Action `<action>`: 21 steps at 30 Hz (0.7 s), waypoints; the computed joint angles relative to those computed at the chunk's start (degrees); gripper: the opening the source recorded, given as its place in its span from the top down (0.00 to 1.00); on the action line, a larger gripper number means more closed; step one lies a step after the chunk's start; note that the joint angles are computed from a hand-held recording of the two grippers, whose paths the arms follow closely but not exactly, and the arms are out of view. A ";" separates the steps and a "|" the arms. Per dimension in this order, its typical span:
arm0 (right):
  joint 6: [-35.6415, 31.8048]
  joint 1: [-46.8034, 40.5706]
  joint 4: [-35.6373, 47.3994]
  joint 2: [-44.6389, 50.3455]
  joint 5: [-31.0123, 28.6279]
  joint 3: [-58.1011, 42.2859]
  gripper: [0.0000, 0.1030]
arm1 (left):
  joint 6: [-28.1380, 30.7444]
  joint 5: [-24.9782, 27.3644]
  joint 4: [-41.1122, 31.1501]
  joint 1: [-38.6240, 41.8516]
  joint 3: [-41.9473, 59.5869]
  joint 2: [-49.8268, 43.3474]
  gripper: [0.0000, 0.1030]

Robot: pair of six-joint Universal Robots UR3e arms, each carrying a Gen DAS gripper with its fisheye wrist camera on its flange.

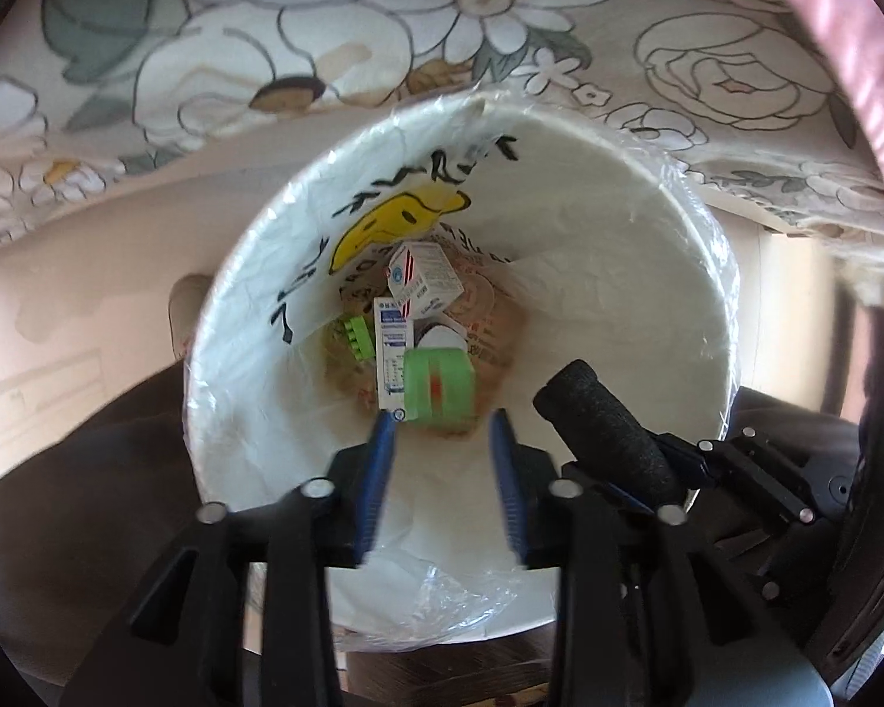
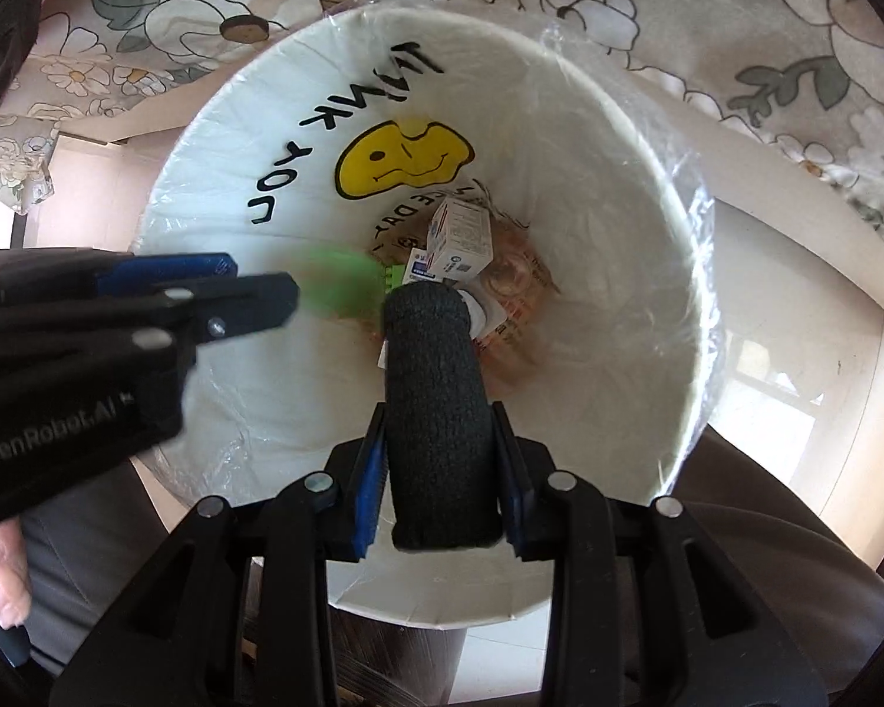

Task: Collect trash

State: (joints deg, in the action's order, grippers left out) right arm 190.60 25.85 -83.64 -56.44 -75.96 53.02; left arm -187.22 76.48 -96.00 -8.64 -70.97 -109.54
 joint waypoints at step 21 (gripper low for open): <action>-3.58 0.65 3.01 -7.24 -6.46 -5.45 0.45 | 3.09 8.69 -1.56 -0.23 2.72 9.08 0.50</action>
State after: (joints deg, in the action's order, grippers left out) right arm 187.03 26.49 -80.63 -63.68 -82.42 47.57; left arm -184.13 85.17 -97.56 -8.87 -68.25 -100.46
